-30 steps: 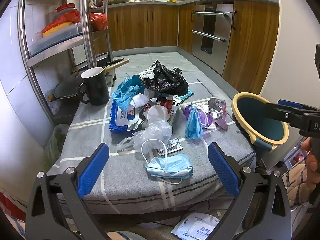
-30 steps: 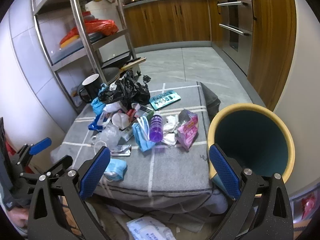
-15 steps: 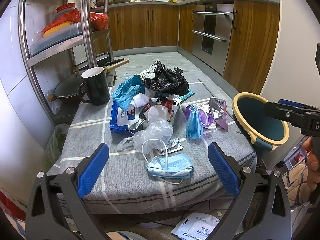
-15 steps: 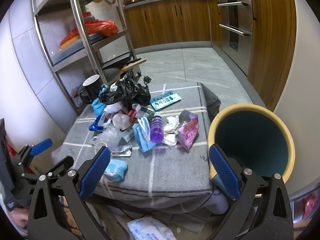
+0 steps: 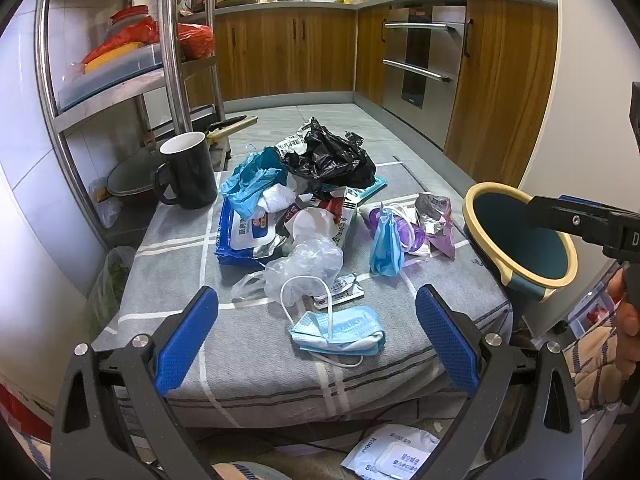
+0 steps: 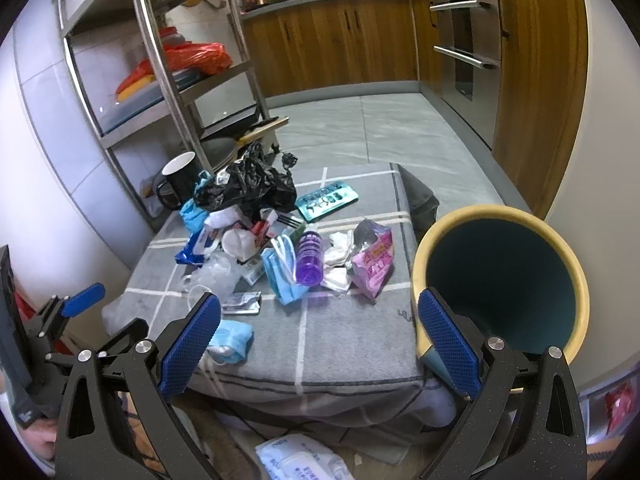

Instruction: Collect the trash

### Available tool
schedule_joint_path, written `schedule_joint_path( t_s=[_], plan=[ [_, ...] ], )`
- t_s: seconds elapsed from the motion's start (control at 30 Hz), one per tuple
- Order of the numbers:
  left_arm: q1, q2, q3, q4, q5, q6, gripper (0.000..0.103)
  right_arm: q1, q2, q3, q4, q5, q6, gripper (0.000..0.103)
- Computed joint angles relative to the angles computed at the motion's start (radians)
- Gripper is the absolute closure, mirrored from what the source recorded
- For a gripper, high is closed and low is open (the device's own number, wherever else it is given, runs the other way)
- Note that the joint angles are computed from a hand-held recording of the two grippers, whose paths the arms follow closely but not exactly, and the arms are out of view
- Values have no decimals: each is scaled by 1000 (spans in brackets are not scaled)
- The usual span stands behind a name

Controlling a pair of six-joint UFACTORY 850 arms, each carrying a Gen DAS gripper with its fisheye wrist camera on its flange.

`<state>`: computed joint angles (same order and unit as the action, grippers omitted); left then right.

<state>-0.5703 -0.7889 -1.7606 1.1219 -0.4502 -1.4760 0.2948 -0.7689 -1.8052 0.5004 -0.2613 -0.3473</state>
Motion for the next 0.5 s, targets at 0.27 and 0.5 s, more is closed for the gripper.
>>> schedule_joint_path(
  t_s=[0.27, 0.5],
  plan=[
    [2, -25, -31, -134, 5, 140, 6, -8, -22, -28, -12, -45, 36, 5],
    [4, -115, -149, -479, -15, 564, 14, -14, -30, -34, -18, -56, 61, 5]
  ],
)
